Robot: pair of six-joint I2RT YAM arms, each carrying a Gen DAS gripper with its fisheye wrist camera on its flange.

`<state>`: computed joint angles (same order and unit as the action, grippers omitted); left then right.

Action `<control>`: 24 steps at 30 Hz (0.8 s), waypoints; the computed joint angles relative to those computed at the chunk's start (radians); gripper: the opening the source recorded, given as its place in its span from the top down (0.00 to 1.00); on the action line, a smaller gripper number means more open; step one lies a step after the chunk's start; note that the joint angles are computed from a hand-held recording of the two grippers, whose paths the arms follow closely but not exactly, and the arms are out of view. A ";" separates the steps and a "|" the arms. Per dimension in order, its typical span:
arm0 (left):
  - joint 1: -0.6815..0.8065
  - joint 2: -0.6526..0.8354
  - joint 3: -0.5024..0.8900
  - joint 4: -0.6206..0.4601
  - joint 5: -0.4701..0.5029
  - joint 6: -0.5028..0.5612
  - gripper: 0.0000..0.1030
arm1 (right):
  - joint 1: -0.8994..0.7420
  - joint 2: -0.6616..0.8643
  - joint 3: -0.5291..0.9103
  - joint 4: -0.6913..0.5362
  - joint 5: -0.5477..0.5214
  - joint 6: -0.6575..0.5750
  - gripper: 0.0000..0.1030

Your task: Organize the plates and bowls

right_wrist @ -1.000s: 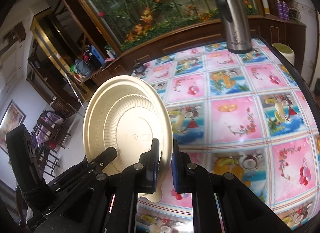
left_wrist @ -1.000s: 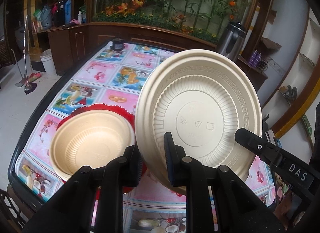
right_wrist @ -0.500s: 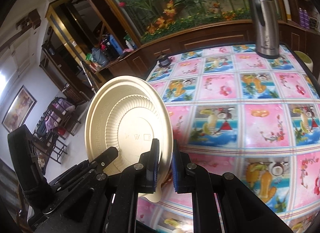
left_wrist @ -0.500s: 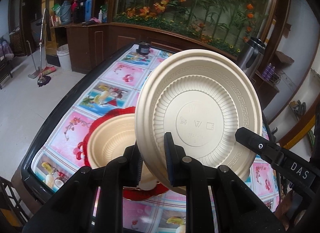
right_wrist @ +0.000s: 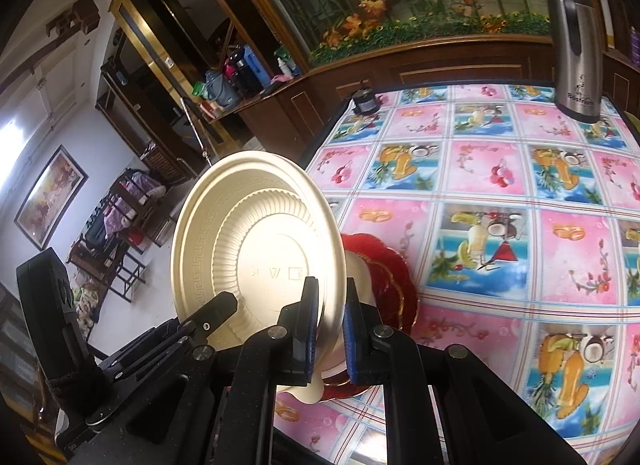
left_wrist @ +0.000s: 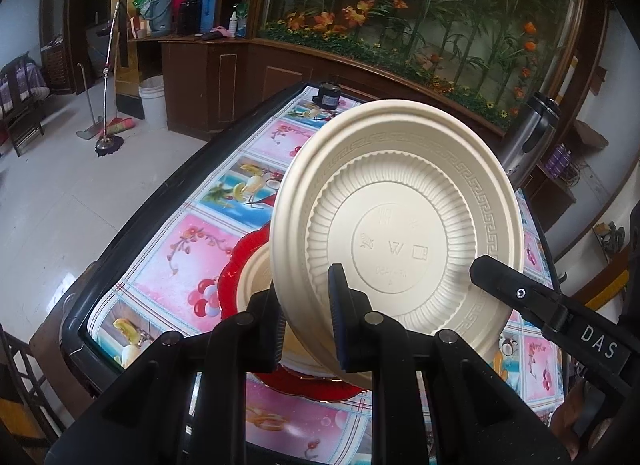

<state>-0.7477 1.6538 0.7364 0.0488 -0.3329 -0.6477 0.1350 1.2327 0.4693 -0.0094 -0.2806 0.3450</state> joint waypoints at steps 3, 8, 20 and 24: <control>0.004 0.009 -0.013 0.011 0.007 0.001 0.84 | 0.010 0.025 -0.006 0.019 0.001 0.004 0.89; -0.005 0.054 -0.017 0.027 0.011 -0.007 0.83 | 0.008 0.069 -0.022 0.053 -0.005 0.006 0.89; 0.003 0.028 0.000 -0.017 0.004 0.010 0.83 | 0.010 0.109 -0.003 0.043 -0.016 -0.009 0.89; 0.016 0.015 0.019 -0.047 0.007 0.022 0.83 | 0.026 0.091 0.046 -0.018 -0.006 -0.031 0.89</control>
<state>-0.7319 1.6690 0.7553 0.0021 -0.3256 -0.6262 0.1606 1.3242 0.5155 -0.0273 -0.2863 0.3137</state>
